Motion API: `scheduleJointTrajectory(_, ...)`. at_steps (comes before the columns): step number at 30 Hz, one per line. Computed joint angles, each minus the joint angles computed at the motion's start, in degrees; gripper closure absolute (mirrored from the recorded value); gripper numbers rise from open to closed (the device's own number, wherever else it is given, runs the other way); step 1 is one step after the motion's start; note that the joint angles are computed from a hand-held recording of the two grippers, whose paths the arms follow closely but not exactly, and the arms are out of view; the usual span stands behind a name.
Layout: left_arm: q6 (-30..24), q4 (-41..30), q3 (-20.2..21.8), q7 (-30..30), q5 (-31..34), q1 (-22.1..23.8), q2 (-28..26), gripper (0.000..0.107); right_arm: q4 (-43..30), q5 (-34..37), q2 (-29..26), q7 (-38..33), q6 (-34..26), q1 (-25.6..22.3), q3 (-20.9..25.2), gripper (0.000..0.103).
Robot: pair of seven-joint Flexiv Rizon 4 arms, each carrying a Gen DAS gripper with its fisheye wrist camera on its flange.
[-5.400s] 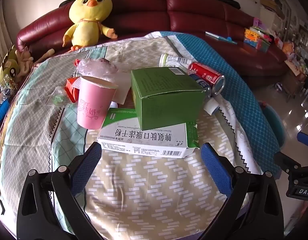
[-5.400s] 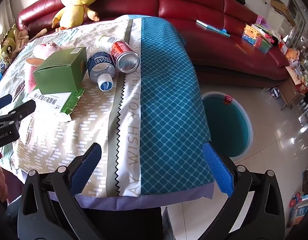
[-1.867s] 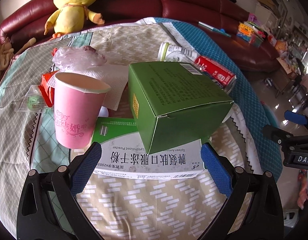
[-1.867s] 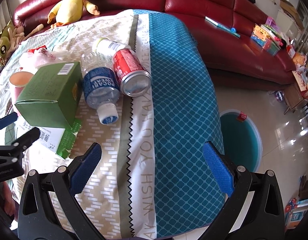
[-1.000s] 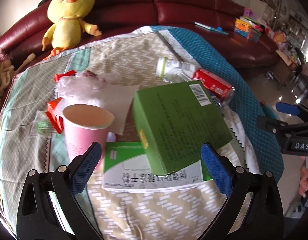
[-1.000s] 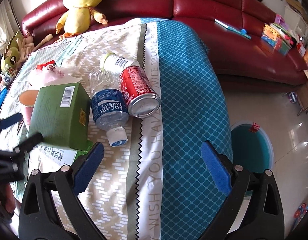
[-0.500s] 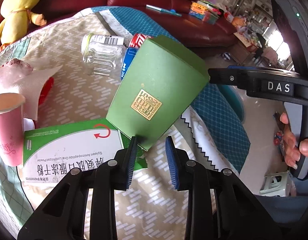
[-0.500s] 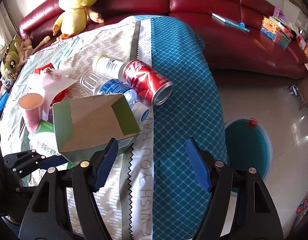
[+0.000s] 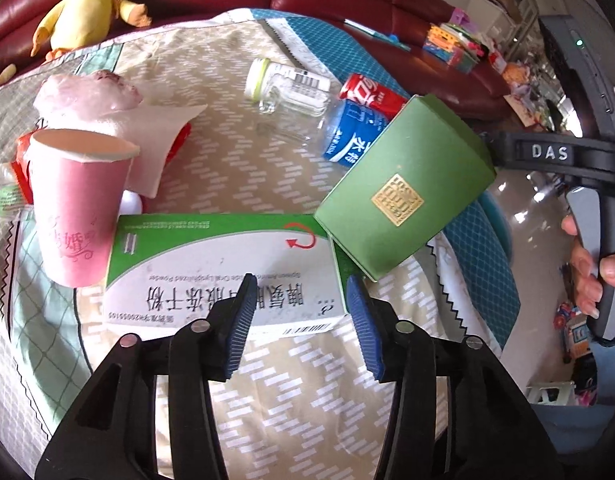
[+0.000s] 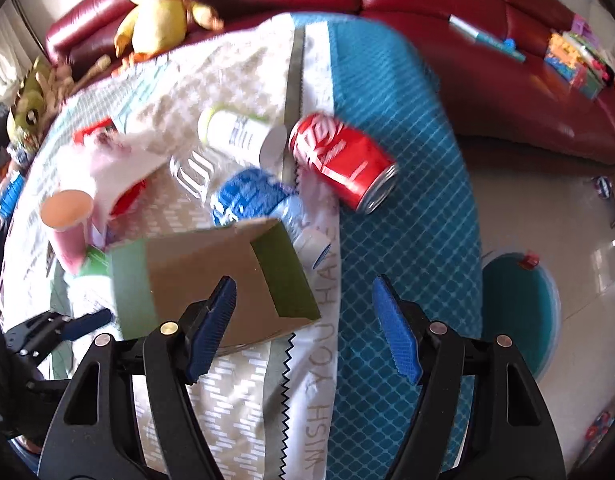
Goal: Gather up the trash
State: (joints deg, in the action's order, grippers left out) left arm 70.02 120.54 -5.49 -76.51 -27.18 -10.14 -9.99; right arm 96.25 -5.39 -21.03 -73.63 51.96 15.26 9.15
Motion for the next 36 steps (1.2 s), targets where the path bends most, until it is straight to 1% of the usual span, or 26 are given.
scheduleJointTrajectory(1, 0.54, 0.81, 0.28, -0.4, 0.21, -0.09, 0.63, 0.047, -1.52, 3.16, -0.89, -2.23, -2.08, -1.16, 1.51, 0.035)
scheduleJointTrajectory(2, 0.7, 1.15, 0.97, -1.99, 1.76, -0.38, 1.14, 0.043, -2.04, 4.75, -1.23, -3.55, -3.29, -1.62, 2.18, 0.043)
scheduleJointTrajectory(3, 0.65, 1.3, 1.61, -3.84, 3.37, -0.58, 1.48, 0.038, -1.88, 5.8, -1.2, -4.98, -3.45, -1.84, 2.67, 0.067)
scheduleJointTrajectory(4, 0.52, 1.52, 2.04, -5.48, 4.31, -0.6, 1.85, 0.036, -1.63, 7.16, -1.01, -6.84, -3.87, -2.21, 3.35, 0.075)
scheduleJointTrajectory(5, 0.43, 2.01, 2.17, -6.36, 4.23, -0.42, 2.3, 0.034, -0.96, 7.4, -0.65, -7.05, -3.8, -2.0, 3.17, 0.086)
scheduleJointTrajectory(6, 0.31, 2.42, 2.37, -7.69, 4.36, -0.33, 2.75, 0.033, -0.29, 8.34, -0.23, -7.93, -3.57, -2.18, 3.4, 0.091)
scheduleJointTrajectory(7, 0.44, 2.85, 2.69, -9.2, 5.03, -0.29, 3.07, 0.03, 0.86, 8.61, 0.39, -8.43, -3.01, -2.08, 3.37, 0.094)
scheduleJointTrajectory(9, -0.07, 3.1, 3.37, -13.47, 7.86, -0.5, 3.62, 0.027, 4.54, 6.51, 2.34, -7.5, -0.4, -0.98, 2.32, 0.095)
scheduleJointTrajectory(11, -0.14, 4.29, 2.84, -14.59, 6.81, -0.5, 4.17, 0.026, 9.79, 1.5, 5.15, -4.44, 4.96, 0.51, 0.42, 0.097)
scheduleJointTrajectory(12, -0.12, 4.53, 2.85, -16.62, 7.64, -0.82, 4.38, 0.026, 11.52, 0.38, 6.33, -3.43, 6.69, 0.54, 0.12, 0.097)
scheduleJointTrajectory(14, 0.15, 3.91, 2.97, -21.77, 10.92, -1.6, 4.09, 0.025, 14.72, -3.37, 8.1, -0.1, 9.69, 0.88, -1.09, 0.097)
scheduleJointTrajectory(15, -0.4, 2.77, 3.24, -25.24, 14.1, -2.11, 3.55, 0.023, 16.11, -4.93, 8.78, 1.19, 10.97, 0.81, -1.46, 0.097)
scheduleJointTrajectory(16, -1.34, 1.0, 3.88, -29.92, 19.14, -2.93, 2.71, 0.023, 16.39, -4.66, 8.94, 1.11, 11.26, 0.29, -1.17, 0.097)
scheduleJointTrajectory(18, -5.77, -4.38, 5.95, -41.36, 31.41, -5.23, 0.57, 0.022, 17.66, -2.89, 9.82, 0.27, 12.12, -0.9, -0.35, 0.097)
scheduleJointTrajectory(19, -7.97, -6.42, 6.33, -44.79, 34.32, -5.72, -0.53, 0.022, 17.68, -2.63, 9.74, -0.01, 12.32, -1.2, -0.27, 0.097)
scheduleJointTrajectory(21, -9.46, -8.24, 6.22, -48.58, 35.43, -5.76, -2.18, 0.017, 18.59, -0.9, 10.39, -1.15, 12.89, -2.03, 0.34, 0.097)
scheduleJointTrajectory(22, -10.82, -9.68, 6.79, -51.58, 37.45, -6.35, -2.82, 0.013, 18.76, -0.12, 10.57, -1.66, 13.01, -2.3, 0.55, 0.097)
scheduleJointTrajectory(24, -13.06, -12.35, 7.82, -56.62, 42.18, -7.56, -3.68, 0.012, 19.37, 1.02, 11.0, -2.41, 13.47, -2.67, 0.75, 0.097)
scheduleJointTrajectory(27, -15.57, -14.42, 8.04, -59.52, 46.63, -8.19, -4.09, 0.009, 19.35, 2.71, 10.98, -3.14, 13.74, -2.95, 0.96, 0.097)
scheduleJointTrajectory(28, -15.41, -14.19, 7.89, -59.52, 47.09, -7.97, -3.99, 0.011, 19.33, 3.15, 10.93, -3.36, 13.88, -2.99, 1.02, 0.097)
scheduleJointTrajectory(29, -15.9, -13.91, 7.94, -59.9, 47.4, -7.76, -3.79, 0.022, 19.25, 3.44, 10.87, -3.48, 13.96, -2.96, 1.07, 0.097)
scheduleJointTrajectory(30, -15.11, -12.56, 7.66, -59.21, 46.05, -6.85, -3.45, 0.031, 19.21, 3.89, 10.83, -3.81, 14.03, -2.97, 1.21, 0.097)
scheduleJointTrajectory(32, -14.75, -10.94, 8.22, -60.73, 47.64, -6.7, -2.02, 0.06, 19.18, 4.17, 10.74, -4.23, 14.21, -2.8, 1.35, 0.097)
scheduleJointTrajectory(33, -14.45, -9.76, 7.86, -59.75, 46.18, -5.83, -1.24, 0.064, 19.11, 4.22, 10.68, -4.43, 14.2, -2.67, 1.43, 0.097)
scheduleJointTrajectory(34, -12.85, -7.99, 7.51, -58.46, 44.42, -4.85, -0.23, 0.066, 18.87, 4.42, 10.56, -4.67, 14.05, -2.55, 1.56, 0.097)
scheduleJointTrajectory(36, -10.79, -5.1, 6.75, -55.68, 40.63, -3.29, 1.49, 0.066, 18.77, 4.2, 10.45, -4.7, 14.31, -2.19, 1.57, 0.097)
